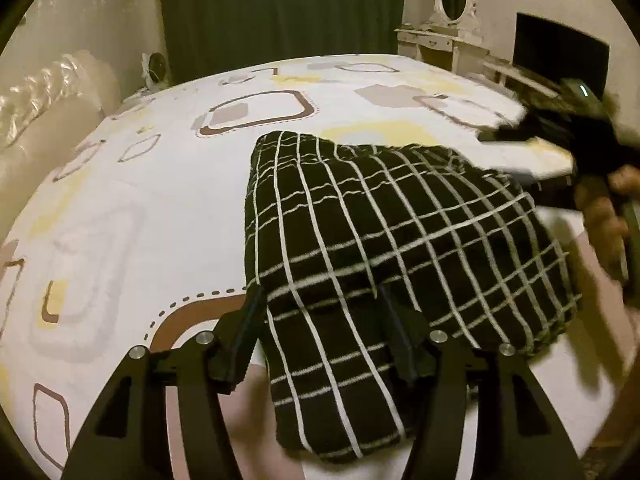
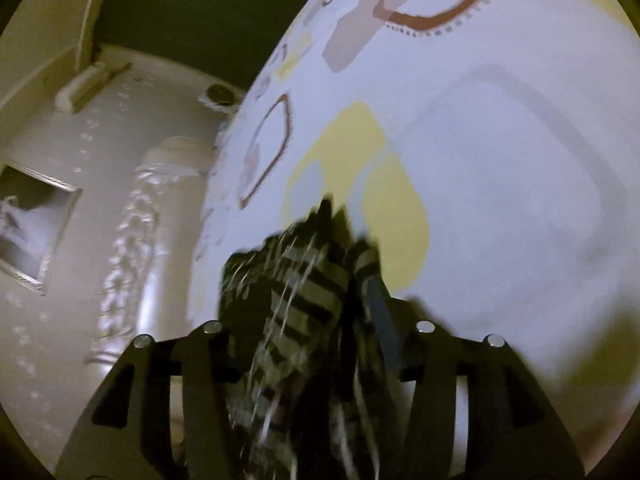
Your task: Fold small clothes
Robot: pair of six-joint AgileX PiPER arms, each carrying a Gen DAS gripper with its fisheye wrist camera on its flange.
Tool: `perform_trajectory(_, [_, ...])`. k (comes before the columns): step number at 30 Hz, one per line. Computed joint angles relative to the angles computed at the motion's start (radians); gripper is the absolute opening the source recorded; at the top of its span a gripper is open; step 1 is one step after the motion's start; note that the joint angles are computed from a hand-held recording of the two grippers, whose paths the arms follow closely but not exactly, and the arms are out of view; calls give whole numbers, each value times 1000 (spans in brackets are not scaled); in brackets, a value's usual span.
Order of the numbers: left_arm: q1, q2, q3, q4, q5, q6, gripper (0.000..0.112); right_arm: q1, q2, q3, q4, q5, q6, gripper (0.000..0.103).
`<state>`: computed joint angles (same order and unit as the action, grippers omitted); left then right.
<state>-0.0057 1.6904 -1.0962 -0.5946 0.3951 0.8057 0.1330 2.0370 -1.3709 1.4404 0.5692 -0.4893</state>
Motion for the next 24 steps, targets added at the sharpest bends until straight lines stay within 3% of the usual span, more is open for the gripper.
perform_trajectory(4, [136, -23, -18, -184, 207, 153, 59, 15, -119, 228, 140, 37, -163, 61])
perform_trajectory(8, [275, 10, -42, -275, 395, 203, 64, 25, -168, 358, 253, 67, -279, 63])
perform_trajectory(12, [312, 79, -82, -242, 462, 159, 64, 47, -159, 376, 288, 82, -317, 63])
perform_trajectory(19, [361, 196, -152, -316, 613, 92, 67, 104, -155, 332, 193, 60, -257, 67])
perform_trajectory(21, [368, 220, -163, -342, 640, 96, 73, 103, -153, 334, 201, 75, -271, 67])
perform_trajectory(22, [366, 232, -171, -348, 646, 84, 73, 103, -151, 335, 202, 87, -277, 66])
perform_trajectory(24, [360, 238, -171, -350, 644, 76, 73, 122, -161, 331, 154, 62, -248, 56])
